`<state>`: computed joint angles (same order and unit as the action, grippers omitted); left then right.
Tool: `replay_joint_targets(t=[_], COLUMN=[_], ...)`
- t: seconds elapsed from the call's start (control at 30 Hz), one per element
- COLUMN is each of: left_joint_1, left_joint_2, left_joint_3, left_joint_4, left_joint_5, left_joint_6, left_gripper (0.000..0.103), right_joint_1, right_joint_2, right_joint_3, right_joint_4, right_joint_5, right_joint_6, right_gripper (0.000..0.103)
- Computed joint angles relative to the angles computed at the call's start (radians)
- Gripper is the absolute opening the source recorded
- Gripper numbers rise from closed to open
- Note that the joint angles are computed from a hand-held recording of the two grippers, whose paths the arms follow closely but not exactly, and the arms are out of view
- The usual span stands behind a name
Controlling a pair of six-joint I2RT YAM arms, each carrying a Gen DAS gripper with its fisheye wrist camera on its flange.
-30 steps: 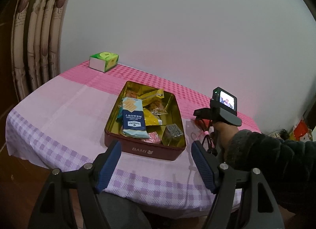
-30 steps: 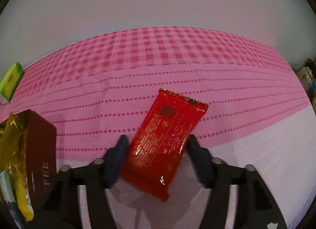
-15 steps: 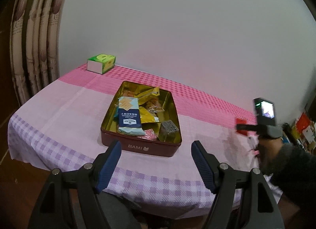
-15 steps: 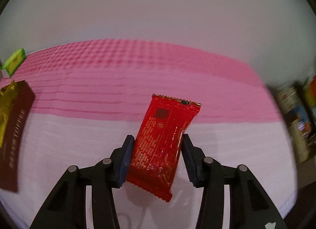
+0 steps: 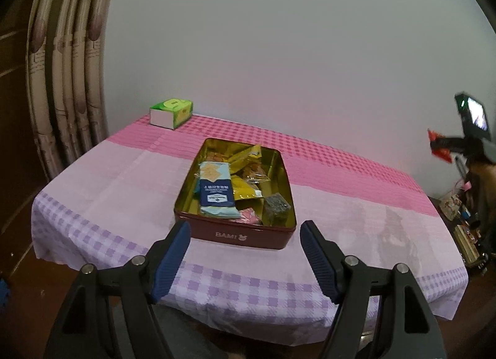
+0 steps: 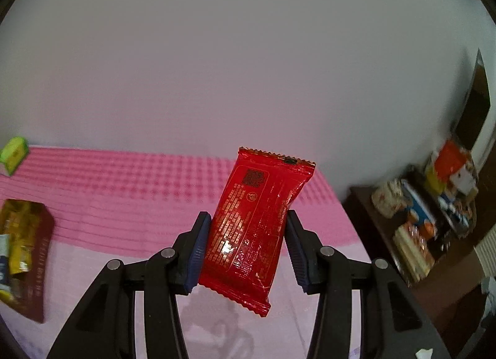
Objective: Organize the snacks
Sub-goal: 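Carry the red packet with the right gripper into the tin and open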
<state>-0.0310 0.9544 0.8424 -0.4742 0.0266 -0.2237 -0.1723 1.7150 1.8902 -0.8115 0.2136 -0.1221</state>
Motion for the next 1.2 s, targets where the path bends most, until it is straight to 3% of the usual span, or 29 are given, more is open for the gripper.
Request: replay_joint_targets(t=[0.2, 0.4, 0.93, 1.2], left_joint_1=[0.013, 0.010, 0.038, 0.070], left_joint_2=[-0.019, -0.028, -0.017, 0.002], left_joint_3=[-0.003, -0.007, -0.001, 0.008], left_joint_4=[-0.006, -0.001, -0.006, -0.021], left_joint_5=[-0.021, -0.043, -0.051, -0.048], left_joint_6=[-0.004, -0.008, -0.026, -0.041], left_gripper=[0.075, 0.075, 0.075, 0.075], right_joint_1=[0.131, 0.265, 0.543, 0.616], right_joint_2=[-0.044, -0.022, 0.191, 0.218], right_joint_3=[0.095, 0.282, 0.766, 0.758], right_joint_4=[-0.063, -0.169, -0.403, -0.399], right_joint_5=[0.034, 0.083, 0.202, 0.227], right_joint_6=[-0.008, -0.010, -0.004, 0.007], right_gripper=[0.044, 0.044, 0.044, 0.044])
